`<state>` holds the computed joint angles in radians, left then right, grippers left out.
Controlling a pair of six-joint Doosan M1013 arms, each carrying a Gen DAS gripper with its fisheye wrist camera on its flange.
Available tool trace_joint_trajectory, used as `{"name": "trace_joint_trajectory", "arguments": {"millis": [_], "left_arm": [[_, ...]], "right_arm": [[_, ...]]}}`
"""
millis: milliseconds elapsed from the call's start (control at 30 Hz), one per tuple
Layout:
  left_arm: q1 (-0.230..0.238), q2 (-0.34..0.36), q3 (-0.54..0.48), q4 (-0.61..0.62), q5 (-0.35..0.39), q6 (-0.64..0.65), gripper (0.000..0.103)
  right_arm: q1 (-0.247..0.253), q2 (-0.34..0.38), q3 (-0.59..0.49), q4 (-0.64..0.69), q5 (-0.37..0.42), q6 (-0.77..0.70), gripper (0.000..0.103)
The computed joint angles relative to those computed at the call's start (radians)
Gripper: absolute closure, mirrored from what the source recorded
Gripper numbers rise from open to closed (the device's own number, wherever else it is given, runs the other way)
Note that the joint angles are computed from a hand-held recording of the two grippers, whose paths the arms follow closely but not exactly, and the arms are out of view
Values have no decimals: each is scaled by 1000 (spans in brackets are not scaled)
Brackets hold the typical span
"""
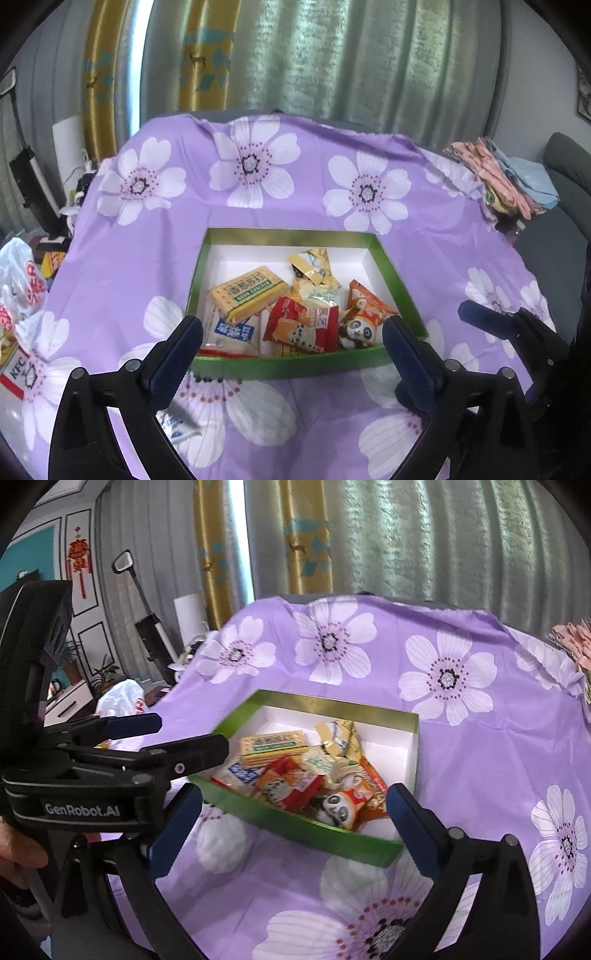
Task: Organize snacks
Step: 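Withdraw the right gripper and move it to the white peanut bag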
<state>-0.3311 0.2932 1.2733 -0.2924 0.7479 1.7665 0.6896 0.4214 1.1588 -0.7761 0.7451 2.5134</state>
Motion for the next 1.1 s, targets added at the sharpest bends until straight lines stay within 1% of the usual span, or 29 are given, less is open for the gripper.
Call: {"name": "trace_joint_trajectory", "arguments": {"millis": [200,367,500,667,800,900,1067,1100], "left_arm": [[23,-48,64,-38,-17,20,5],[66,-75,116,-49,-17,-35,5],[105,-86,153,-54,-11,-88,5],[150,-93,200,-67,-7,-129,5],[176,-87,228,-105,-3,-115,5],[186,-76,233,-127,3,-93,5],[194,-50,221,-186,12,-47,5],[195,-43,215,-187,16,-48,5]], "right_arm": [[29,-7,8,5,-16,-28,2],[45,-4,11,34,-27,-65,1],[53,5,10,85,-34,-115,1],[55,32,-9,193,-27,-223,1],[51,62,-30,293,-31,-323,2],[43,93,-57,396,-31,-420,2],[26,147,-120,524,-26,-547,2],[21,165,-145,553,-14,-572,2]]}}
